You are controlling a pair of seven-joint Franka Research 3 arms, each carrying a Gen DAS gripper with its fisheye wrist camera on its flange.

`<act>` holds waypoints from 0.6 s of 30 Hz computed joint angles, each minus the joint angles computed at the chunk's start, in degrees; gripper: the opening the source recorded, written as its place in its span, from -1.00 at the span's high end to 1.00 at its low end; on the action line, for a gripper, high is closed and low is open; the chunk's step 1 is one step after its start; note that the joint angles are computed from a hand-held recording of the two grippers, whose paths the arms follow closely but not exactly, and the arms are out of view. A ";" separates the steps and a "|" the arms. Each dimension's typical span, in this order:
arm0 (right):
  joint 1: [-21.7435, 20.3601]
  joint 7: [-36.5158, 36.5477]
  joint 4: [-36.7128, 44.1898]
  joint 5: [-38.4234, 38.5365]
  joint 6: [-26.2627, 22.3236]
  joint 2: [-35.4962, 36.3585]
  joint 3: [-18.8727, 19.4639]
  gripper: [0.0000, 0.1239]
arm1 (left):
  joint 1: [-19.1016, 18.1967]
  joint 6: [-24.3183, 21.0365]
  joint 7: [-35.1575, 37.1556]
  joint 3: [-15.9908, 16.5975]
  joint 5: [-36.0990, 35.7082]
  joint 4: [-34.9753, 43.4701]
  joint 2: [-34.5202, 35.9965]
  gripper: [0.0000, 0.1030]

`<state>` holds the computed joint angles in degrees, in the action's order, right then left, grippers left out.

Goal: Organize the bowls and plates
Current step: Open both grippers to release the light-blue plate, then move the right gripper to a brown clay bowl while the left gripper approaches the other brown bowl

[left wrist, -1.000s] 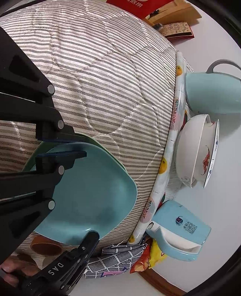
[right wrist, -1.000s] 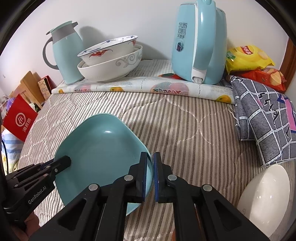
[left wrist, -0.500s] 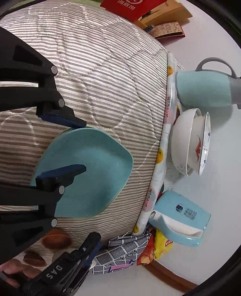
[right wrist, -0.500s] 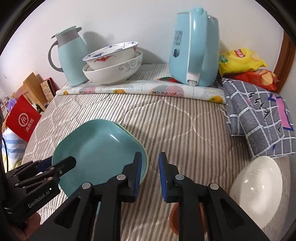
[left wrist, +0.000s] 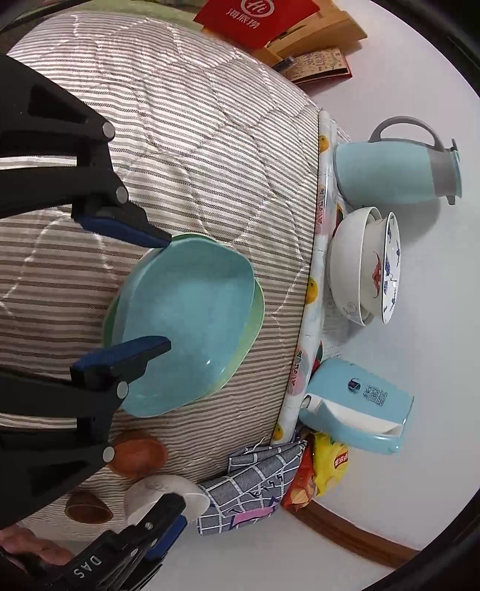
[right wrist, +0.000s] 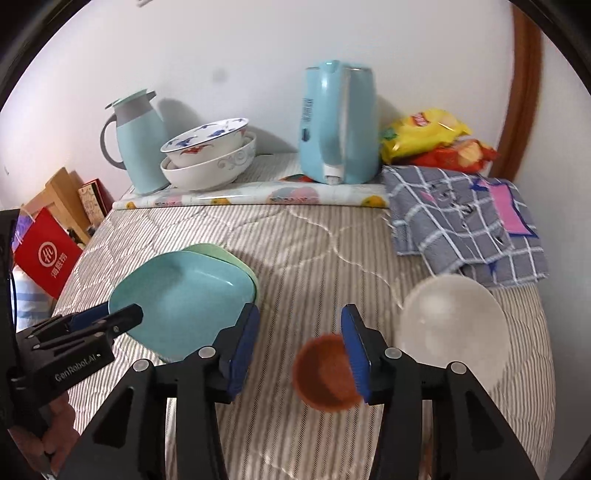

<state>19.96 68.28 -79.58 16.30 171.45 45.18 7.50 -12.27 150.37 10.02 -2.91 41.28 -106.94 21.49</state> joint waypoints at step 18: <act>-7.95 -4.57 -16.44 4.60 9.55 -8.27 4.91 0.25 | -1.95 -0.68 -0.28 -1.37 0.78 1.21 0.75 0.00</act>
<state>12.00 63.71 -96.02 20.90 181.00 36.91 12.41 -14.22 149.69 9.74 -4.28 42.07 -105.73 22.23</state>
